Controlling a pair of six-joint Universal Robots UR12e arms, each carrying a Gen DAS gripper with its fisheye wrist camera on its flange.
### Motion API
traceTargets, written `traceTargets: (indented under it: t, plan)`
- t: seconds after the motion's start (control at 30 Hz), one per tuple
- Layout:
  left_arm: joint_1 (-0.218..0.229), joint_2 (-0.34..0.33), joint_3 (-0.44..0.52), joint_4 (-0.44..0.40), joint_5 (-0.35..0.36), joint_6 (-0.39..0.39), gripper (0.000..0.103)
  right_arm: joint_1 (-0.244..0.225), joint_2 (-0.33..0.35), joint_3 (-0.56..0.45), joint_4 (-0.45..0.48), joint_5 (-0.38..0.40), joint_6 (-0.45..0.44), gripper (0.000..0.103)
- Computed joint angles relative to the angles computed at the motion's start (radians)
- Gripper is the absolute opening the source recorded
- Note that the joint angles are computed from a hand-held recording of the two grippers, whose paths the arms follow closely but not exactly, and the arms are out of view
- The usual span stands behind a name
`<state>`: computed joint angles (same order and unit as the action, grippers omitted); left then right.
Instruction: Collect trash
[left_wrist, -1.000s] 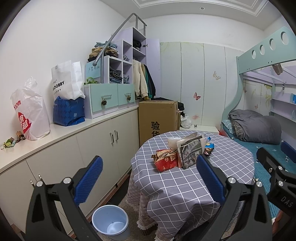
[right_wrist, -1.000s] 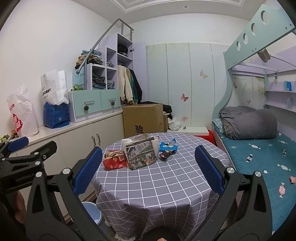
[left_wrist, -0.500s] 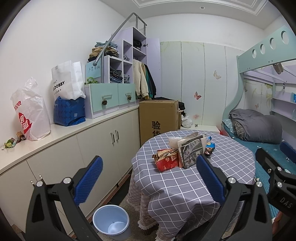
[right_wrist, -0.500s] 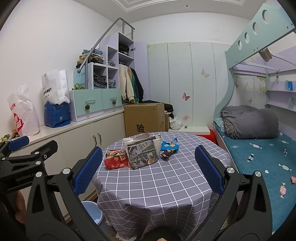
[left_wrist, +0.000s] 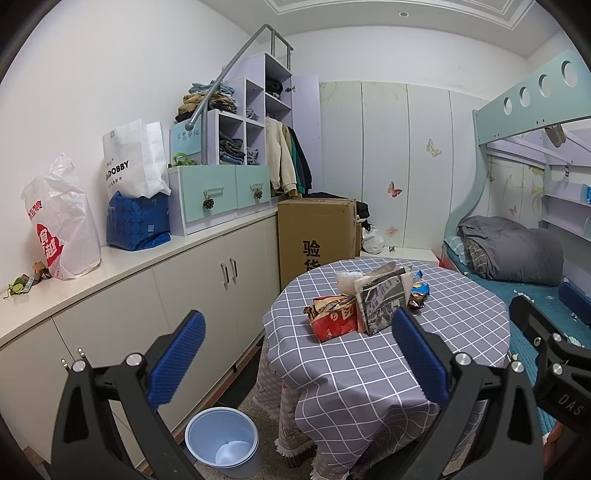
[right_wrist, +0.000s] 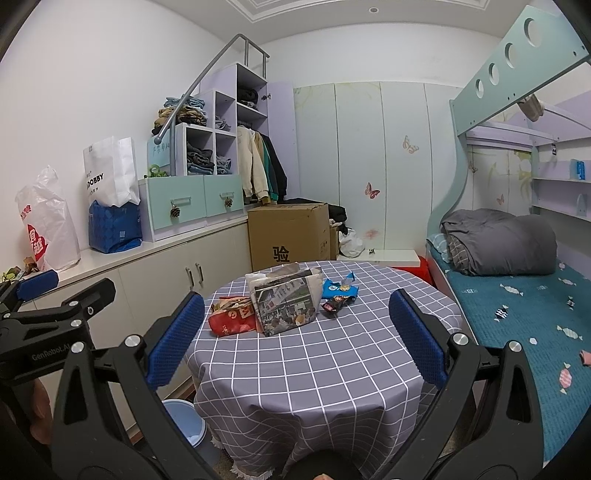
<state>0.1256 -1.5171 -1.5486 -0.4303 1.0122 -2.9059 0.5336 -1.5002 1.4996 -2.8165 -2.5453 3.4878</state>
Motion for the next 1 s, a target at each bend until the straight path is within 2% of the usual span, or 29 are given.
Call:
traceTargets:
  t: [0.53,1.0]
  plan:
    - [-0.008,-0.001,0.005,-0.025,0.019,0.01,0.099,-0.008,-0.005,0.01,0.03,0.018,0.034,0.098]
    - [-0.036,-0.032,0.038,-0.087,0.096,0.042,0.099,-0.055,-0.028,0.033,0.128,0.103,0.14,0.098]
